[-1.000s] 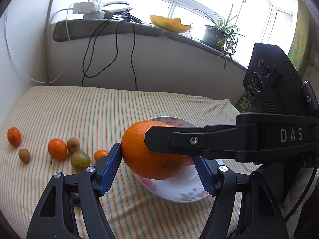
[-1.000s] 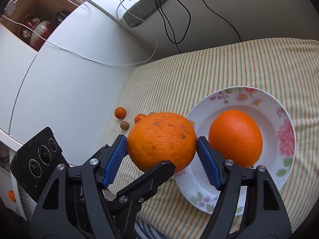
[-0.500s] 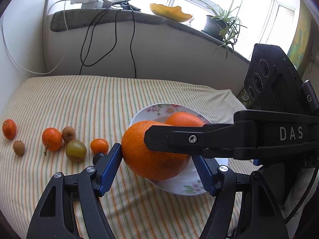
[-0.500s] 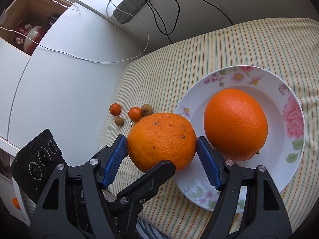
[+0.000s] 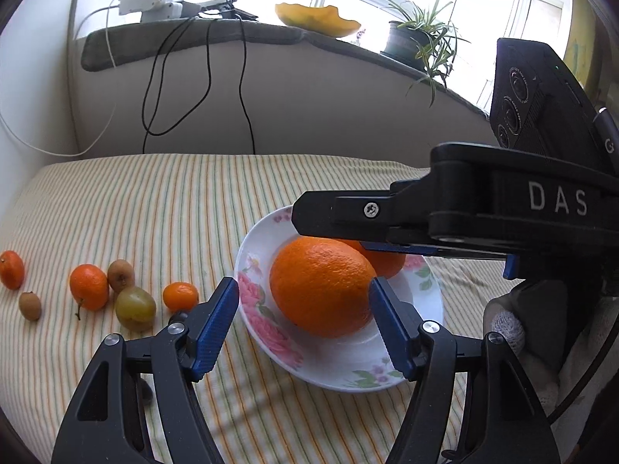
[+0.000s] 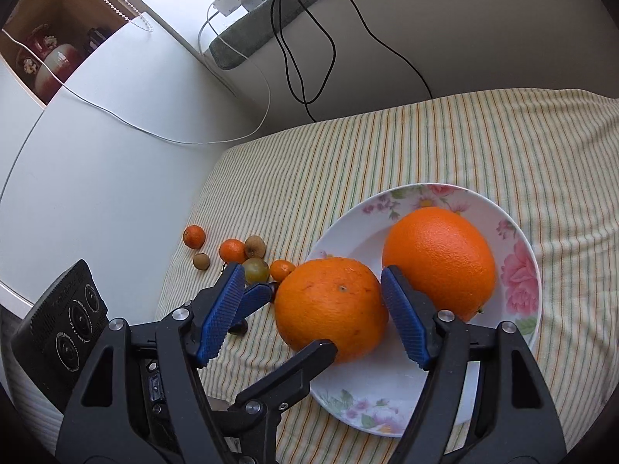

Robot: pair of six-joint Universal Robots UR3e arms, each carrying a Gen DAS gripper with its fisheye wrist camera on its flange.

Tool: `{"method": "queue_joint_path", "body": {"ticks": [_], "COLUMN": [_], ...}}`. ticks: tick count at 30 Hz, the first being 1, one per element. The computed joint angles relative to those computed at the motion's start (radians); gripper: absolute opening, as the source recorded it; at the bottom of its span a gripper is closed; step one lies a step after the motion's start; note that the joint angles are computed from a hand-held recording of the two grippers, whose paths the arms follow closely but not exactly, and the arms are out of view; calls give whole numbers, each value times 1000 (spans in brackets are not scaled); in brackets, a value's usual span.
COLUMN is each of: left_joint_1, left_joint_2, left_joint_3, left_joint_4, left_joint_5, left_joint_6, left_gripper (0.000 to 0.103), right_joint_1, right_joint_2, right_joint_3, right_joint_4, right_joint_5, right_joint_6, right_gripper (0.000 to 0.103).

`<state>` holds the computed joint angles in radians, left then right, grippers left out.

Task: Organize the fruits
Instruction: 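Lower the round orange onto the plate and open the right gripper, then withdraw the right gripper from the plate toward the remaining fruits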

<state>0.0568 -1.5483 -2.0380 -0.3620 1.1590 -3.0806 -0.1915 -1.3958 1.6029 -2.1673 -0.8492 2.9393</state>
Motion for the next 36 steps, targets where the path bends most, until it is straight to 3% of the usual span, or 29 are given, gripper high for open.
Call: {"method": "queue_joint_path", "body": {"ticks": [10, 20, 26, 31, 36], "left_joint_1": [17, 47, 99, 138, 207], "left_joint_2": [44, 139, 220, 287, 366], "left_joint_3": [-33, -93, -152, -193, -250], "left_joint_4": [3, 12, 8, 4, -13], "left_joint_5": [1, 41, 38, 41, 19], "left_joint_6": [-2, 18, 37, 57, 95], "left_gripper": [68, 70, 71, 71, 73], "right_joint_1": [-61, -47, -42, -30, 1], "right_joint_2": [-23, -87, -159, -196, -213], "right_joint_3": [2, 61, 134, 193, 234], "right_joint_4": [107, 92, 20, -88, -186], "right_joint_5": [101, 97, 79, 64, 12], "right_joint_6": [-83, -125, -147, -131, -119], "right_gripper": [76, 76, 78, 89, 89]}}
